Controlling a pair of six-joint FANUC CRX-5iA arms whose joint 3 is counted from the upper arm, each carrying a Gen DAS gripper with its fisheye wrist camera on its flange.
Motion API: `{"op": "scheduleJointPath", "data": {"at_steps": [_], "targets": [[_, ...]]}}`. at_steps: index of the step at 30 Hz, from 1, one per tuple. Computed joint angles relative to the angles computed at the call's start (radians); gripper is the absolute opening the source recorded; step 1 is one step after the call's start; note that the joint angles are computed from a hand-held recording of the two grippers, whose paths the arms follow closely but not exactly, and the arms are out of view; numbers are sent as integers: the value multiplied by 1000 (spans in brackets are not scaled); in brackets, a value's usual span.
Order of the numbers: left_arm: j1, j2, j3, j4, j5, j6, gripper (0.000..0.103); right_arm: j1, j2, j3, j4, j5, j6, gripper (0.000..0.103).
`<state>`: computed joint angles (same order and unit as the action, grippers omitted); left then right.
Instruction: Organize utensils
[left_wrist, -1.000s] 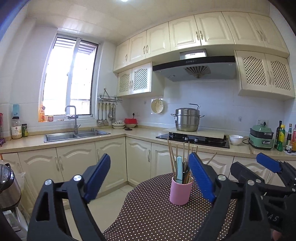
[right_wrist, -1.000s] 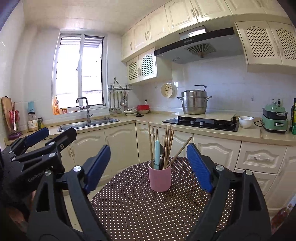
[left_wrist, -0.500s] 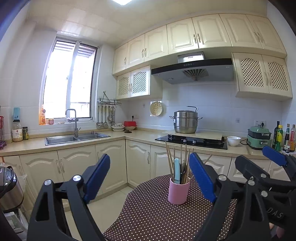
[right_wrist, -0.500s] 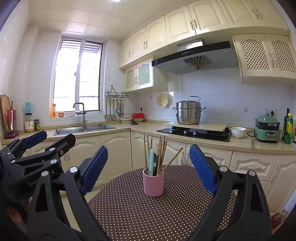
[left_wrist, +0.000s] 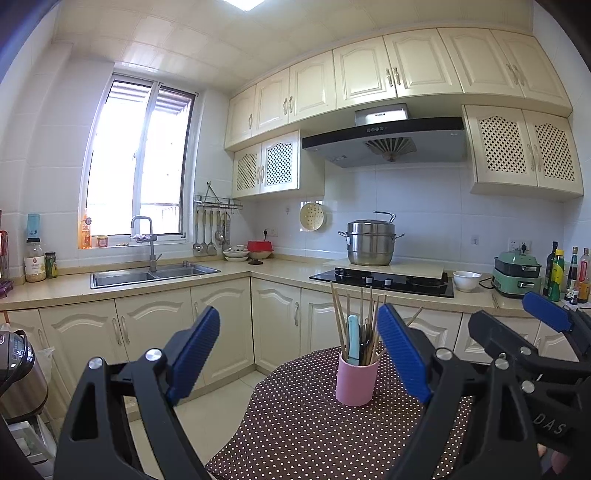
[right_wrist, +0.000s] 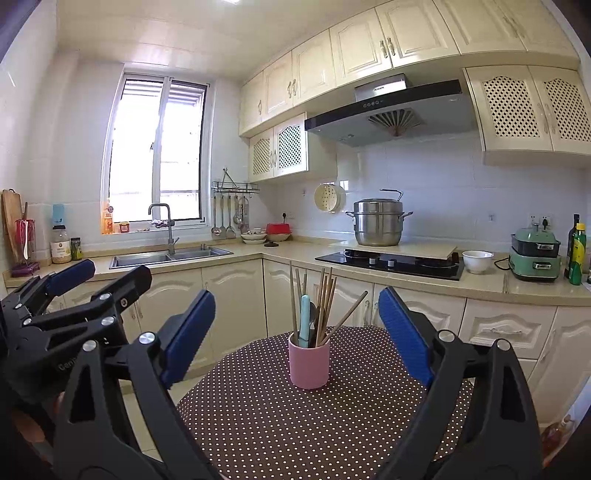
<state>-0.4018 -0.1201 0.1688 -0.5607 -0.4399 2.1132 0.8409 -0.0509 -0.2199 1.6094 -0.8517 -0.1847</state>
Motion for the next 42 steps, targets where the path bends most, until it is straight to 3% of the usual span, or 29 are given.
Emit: {"op": "scheduleJointPath", "data": {"at_steps": [42], "targets": [[-10, 8, 11, -9, -14, -2, 86, 7, -2, 4, -31, 2, 9, 89]]}}
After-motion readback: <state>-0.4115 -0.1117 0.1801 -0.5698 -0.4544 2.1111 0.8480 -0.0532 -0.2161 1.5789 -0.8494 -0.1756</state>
